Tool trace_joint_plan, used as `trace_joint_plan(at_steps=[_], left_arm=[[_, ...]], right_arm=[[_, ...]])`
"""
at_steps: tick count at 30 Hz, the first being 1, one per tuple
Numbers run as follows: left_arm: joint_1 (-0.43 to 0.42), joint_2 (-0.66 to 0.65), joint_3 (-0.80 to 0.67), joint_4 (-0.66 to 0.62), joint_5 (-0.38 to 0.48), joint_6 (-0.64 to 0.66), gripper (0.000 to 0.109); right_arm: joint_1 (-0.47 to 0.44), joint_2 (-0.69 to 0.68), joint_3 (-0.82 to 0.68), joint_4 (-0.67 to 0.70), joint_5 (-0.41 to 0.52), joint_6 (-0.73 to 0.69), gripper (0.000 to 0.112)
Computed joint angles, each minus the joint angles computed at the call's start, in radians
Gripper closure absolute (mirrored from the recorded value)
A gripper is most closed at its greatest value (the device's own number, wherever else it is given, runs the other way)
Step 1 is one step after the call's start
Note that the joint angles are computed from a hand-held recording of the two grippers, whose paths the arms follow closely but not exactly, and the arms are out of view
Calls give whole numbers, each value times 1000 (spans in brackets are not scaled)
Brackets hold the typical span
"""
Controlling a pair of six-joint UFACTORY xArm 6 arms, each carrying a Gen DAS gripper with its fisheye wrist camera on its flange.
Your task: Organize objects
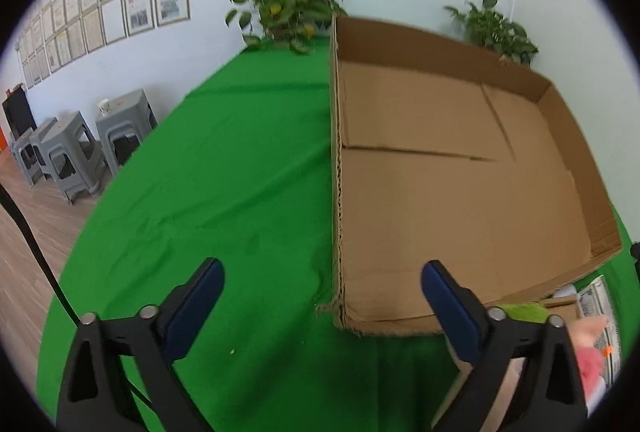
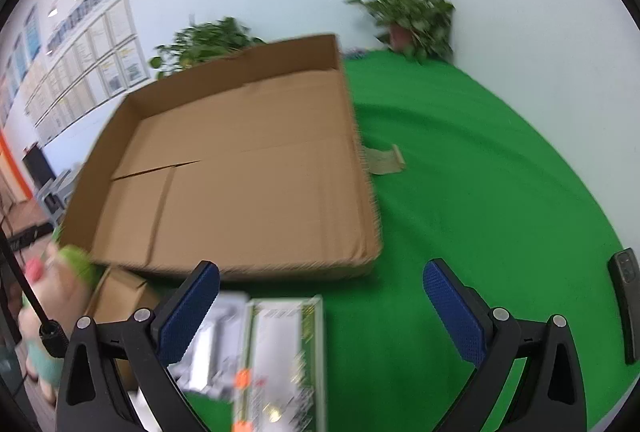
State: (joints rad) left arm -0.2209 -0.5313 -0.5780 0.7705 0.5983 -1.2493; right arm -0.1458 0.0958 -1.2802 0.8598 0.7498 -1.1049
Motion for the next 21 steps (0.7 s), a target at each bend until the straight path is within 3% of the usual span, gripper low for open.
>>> trace_joint_plan(at_steps=[1, 2, 4, 5, 6, 7, 8, 10, 12, 13, 18, 21], left_arm=[[9, 21, -5, -26, -16, 24, 31], [24, 48, -15, -55, -34, 51, 45], [42, 86, -26, -93, -61, 76, 60], [51, 102, -32, -112, -76, 94, 75], [60, 122, -38, -151, -95, 129, 93], [73, 133, -37, -190, -124, 167, 96], [86, 147, -37, -218, -161, 192, 101], [75, 163, -61, -175, -134, 168, 103], [68, 177, -89, -137, -106, 146, 104], [68, 187, -103, -121, -104, 136, 104], [98, 255, -196, -92, -115, 184, 105], [98, 288, -219, -87, -114, 186, 105]], right_arm=[[5, 54, -57, -31, 3, 44, 14], [7, 102, -107, -56, 3, 76, 17], [27, 194, -193, -132, -21, 161, 37], [37, 227, -219, -157, -29, 190, 43], [50, 261, -246, -182, -38, 222, 58], [54, 278, -259, -196, -44, 239, 72], [58, 288, -264, -193, -46, 234, 75], [72, 285, -244, -163, -67, 182, 96], [94, 238, -173, -198, -145, 179, 103], [101, 226, -145, -194, -176, 165, 104], [92, 244, -169, -125, -160, 138, 110], [112, 232, -149, -125, -216, 124, 110]])
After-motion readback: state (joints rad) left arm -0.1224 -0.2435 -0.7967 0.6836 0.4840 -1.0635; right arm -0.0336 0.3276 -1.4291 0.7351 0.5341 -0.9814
